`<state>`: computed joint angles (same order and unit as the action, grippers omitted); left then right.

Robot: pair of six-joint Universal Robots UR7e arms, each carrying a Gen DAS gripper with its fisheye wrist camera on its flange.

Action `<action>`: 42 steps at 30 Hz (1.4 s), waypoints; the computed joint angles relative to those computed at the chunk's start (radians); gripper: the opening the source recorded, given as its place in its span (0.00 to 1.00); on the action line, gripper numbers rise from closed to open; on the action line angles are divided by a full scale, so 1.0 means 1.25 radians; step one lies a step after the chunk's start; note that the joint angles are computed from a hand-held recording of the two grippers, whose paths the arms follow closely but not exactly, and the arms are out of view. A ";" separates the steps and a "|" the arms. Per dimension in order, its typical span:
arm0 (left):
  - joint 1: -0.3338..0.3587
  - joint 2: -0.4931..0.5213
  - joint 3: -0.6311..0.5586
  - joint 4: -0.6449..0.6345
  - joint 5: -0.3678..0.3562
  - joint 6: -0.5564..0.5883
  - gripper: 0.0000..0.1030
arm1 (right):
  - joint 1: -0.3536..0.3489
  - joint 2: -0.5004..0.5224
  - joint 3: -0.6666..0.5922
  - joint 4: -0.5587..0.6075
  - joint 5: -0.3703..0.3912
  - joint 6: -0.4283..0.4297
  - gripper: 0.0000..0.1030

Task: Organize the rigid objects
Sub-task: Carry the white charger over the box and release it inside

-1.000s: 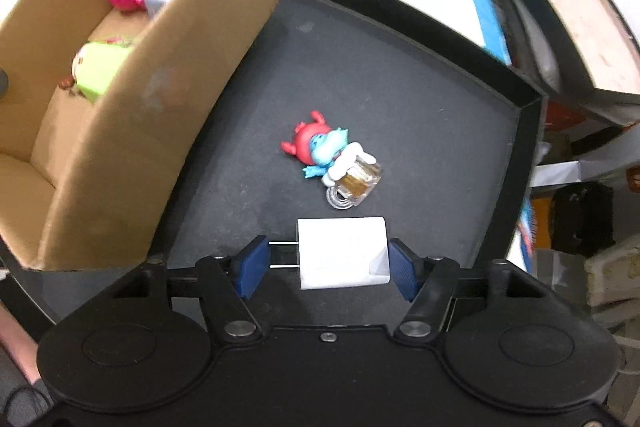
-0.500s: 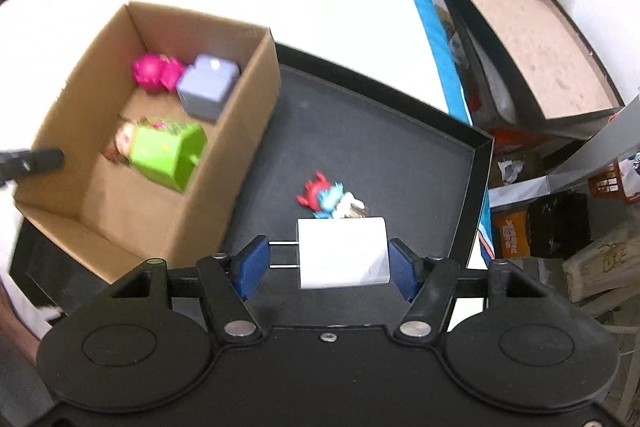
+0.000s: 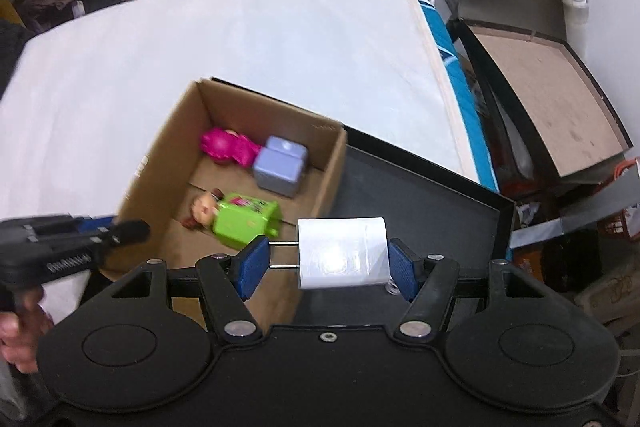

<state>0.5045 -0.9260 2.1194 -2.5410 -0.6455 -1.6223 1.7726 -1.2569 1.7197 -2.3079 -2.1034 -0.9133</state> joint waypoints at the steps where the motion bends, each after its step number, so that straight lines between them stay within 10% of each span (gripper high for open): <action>1: 0.000 0.000 0.000 -0.002 0.000 0.002 0.21 | 0.004 0.001 -0.002 0.007 0.005 0.009 0.61; 22: 0.000 0.001 0.002 -0.013 -0.002 0.005 0.21 | 0.012 0.044 -0.017 0.089 0.104 0.224 0.61; 42: 0.003 0.002 0.007 -0.027 -0.001 0.007 0.21 | -0.002 0.089 0.026 0.028 0.134 0.292 0.64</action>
